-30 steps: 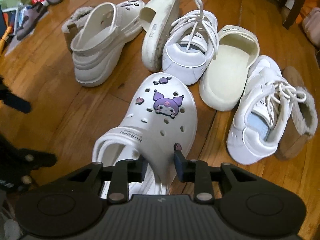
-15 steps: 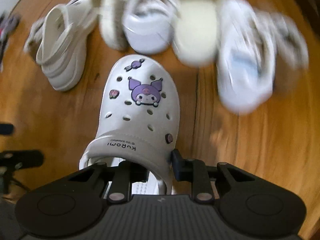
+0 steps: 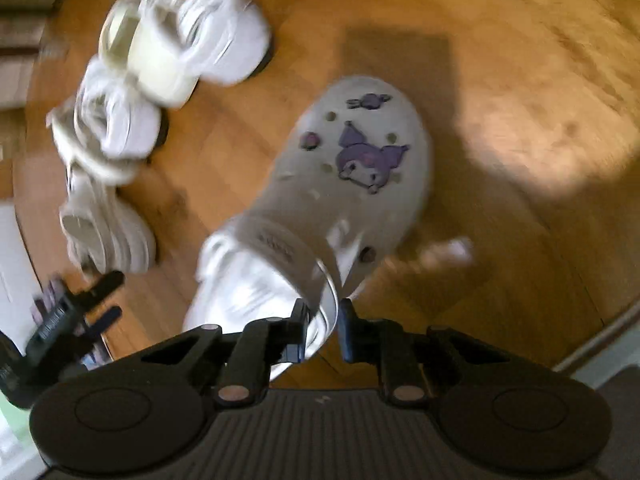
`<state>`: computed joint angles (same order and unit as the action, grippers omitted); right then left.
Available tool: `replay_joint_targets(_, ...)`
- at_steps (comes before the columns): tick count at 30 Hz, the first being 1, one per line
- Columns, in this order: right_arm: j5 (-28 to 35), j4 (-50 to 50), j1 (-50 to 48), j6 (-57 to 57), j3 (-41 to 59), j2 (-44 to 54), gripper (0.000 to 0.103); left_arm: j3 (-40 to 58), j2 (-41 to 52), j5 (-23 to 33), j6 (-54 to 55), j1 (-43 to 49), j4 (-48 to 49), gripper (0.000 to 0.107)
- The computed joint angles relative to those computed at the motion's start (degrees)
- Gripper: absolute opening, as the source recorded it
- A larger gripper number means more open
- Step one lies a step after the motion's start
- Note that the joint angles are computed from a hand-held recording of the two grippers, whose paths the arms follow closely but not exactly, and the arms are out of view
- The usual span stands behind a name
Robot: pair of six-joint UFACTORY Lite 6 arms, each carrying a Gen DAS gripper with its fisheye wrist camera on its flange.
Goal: Organize scattered shoes
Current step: 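Lift and turn the clog with the right gripper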
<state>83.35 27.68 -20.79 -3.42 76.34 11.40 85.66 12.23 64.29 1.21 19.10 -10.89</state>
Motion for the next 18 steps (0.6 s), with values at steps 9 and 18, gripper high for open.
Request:
replay_joint_targets(9,-2.36,-4.54,11.43,-19.14,5.08,-4.76,0.03,-0.67,1.03,0.71,0.45,-5.6,-0.26,0.098)
replay_joint_targets(18,-21.19,-25.73,35.11,-33.85,-4.56,-8.89,0.045,-3.46,-1.51,4.75,4.35,0.61,-1.75,0.098)
